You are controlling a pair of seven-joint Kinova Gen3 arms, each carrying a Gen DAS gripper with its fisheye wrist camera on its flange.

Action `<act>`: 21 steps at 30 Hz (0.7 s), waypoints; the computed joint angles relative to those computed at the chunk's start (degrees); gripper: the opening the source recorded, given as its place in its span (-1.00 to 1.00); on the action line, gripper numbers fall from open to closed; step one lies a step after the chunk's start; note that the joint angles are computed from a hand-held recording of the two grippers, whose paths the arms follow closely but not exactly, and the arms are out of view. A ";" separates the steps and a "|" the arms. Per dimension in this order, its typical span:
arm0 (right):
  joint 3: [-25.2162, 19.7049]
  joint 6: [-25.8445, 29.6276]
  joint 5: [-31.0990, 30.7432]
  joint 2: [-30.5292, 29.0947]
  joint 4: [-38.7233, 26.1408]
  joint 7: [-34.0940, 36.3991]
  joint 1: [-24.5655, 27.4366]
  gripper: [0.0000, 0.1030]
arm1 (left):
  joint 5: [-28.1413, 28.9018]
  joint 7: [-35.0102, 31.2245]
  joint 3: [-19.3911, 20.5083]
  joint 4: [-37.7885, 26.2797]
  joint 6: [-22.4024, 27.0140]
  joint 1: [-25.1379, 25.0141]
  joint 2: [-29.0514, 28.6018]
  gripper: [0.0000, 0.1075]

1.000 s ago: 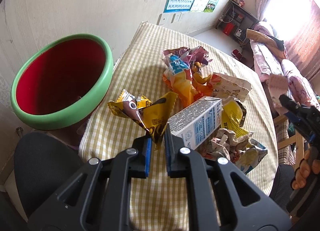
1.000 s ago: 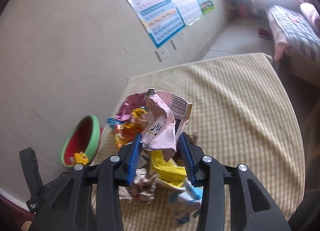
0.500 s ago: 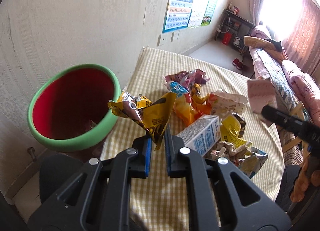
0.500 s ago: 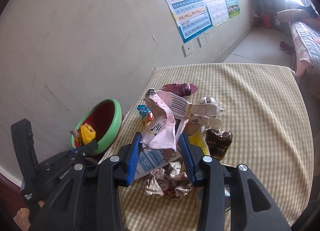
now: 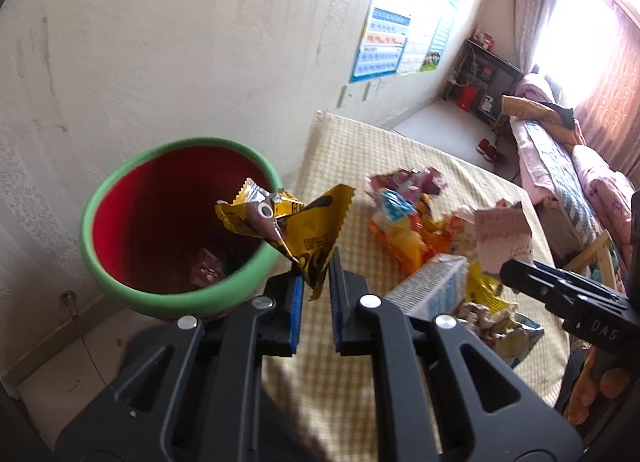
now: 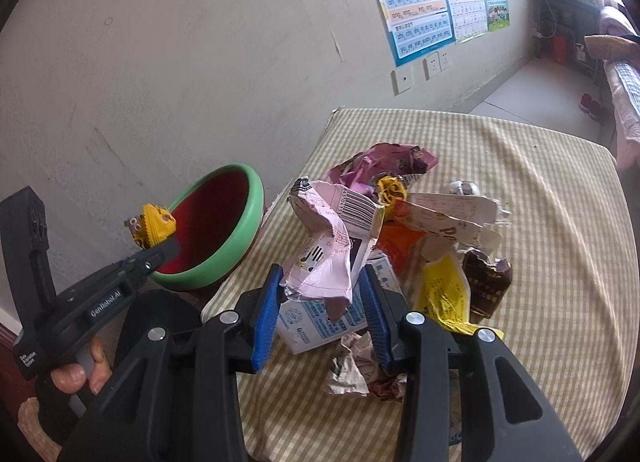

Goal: Collect trash
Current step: 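Carry the yellow and pink-white wrappers over the red bin with both tools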

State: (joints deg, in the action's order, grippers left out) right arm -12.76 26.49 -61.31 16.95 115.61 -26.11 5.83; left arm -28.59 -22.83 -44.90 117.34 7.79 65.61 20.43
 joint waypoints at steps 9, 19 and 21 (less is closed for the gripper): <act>-1.40 -0.43 7.14 2.14 -3.89 -7.07 -4.54 -0.24 | -0.32 -2.27 -2.42 3.07 -0.81 -4.23 -1.55 -0.80; -4.57 -0.32 13.54 4.58 -7.33 -13.43 -7.11 -0.24 | 1.82 -5.79 -1.61 4.98 -1.21 -9.99 -1.97 -0.80; -5.00 -0.15 14.45 5.32 -8.12 -14.34 -7.31 -0.24 | 2.43 -6.63 -1.15 5.31 -1.47 -10.86 -1.98 -0.80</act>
